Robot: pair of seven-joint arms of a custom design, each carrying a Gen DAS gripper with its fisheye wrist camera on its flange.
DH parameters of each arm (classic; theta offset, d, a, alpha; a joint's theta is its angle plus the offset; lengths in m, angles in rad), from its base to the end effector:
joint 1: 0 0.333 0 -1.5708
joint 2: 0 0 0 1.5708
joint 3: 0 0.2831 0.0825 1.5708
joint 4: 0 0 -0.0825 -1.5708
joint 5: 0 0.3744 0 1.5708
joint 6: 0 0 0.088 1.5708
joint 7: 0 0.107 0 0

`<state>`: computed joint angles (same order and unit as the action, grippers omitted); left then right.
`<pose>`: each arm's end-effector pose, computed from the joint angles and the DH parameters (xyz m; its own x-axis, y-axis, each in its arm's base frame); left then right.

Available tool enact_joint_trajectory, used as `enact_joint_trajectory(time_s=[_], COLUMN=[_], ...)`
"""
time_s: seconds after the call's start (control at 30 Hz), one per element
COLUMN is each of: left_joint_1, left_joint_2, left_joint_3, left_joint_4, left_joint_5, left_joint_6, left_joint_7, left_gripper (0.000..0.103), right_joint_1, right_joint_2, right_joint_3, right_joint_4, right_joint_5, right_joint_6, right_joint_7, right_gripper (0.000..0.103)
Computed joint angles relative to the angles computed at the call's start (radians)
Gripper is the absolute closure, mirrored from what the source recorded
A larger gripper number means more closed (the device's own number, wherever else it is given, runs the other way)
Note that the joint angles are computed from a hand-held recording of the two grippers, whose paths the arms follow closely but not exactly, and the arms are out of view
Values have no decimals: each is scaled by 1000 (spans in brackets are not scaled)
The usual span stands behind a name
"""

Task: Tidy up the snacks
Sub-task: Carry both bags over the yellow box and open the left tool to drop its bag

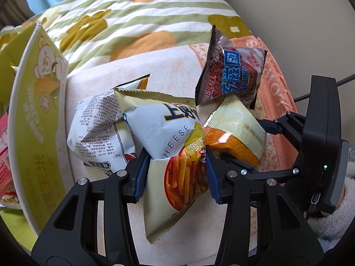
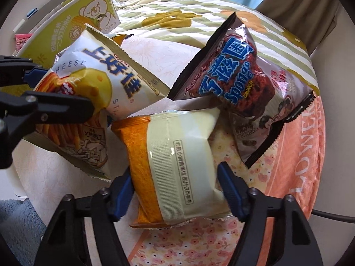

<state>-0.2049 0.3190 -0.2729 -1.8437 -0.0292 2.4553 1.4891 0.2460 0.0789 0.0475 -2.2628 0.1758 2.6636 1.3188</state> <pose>0.5722 -0.2837 0.3654 -0.3583 -0.9241 0.1326 -0.9066 0.3105 -0.2859 0.5257 0.1535 0.3331 0.3980 -0.9161 -0.0488 -0.8725 -0.3616 -0.3286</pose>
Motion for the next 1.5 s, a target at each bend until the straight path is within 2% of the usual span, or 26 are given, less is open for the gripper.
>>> enact_joint_trajectory(time_s=[0.27, 0.5, 0.6, 0.73, 0.9, 1.13, 1.27, 1.37, 1.5], left_joint_1=[-4, -10, -14, -13, 4, 55, 93, 129, 201], left_joint_2=[-87, -196, -253, -324, -403, -452, -443, -404, -326], left_joint_3=[-6, -2, 11, 38, 80, 154, 199, 230, 241], left_joint_4=[-83, -173, -209, -249, -291, -291, -262, -201, -104], left_joint_5=[-22, -88, -101, -131, -99, -115, -168, -241, -316], left_joint_6=[30, 87, 115, 144, 166, 163, 166, 130, 74], left_joint_7=[3, 6, -13, -30, -70, -9, 100, 215, 345], left_gripper=[61, 61, 61, 61, 61, 61, 61, 61, 61], right_joint_1=[-6, -19, -25, -17, 6, 43, 73, 96, 148], right_joint_2=[-119, -240, -275, -322, -351, -270, -180, -89, 52], right_joint_3=[2, 3, 4, -9, -7, 31, 61, 82, 83], right_joint_4=[-110, -183, -183, -173, -143, -9, 114, 232, 420], right_joint_5=[15, 20, 14, 69, 118, 129, 113, 48, -54], right_joint_6=[13, 8, -9, -33, -21, 39, 68, 73, 45], right_joint_7=[3, 12, 12, -29, -87, -92, -52, 42, 202], right_gripper=[41, 41, 41, 41, 41, 41, 41, 41, 41])
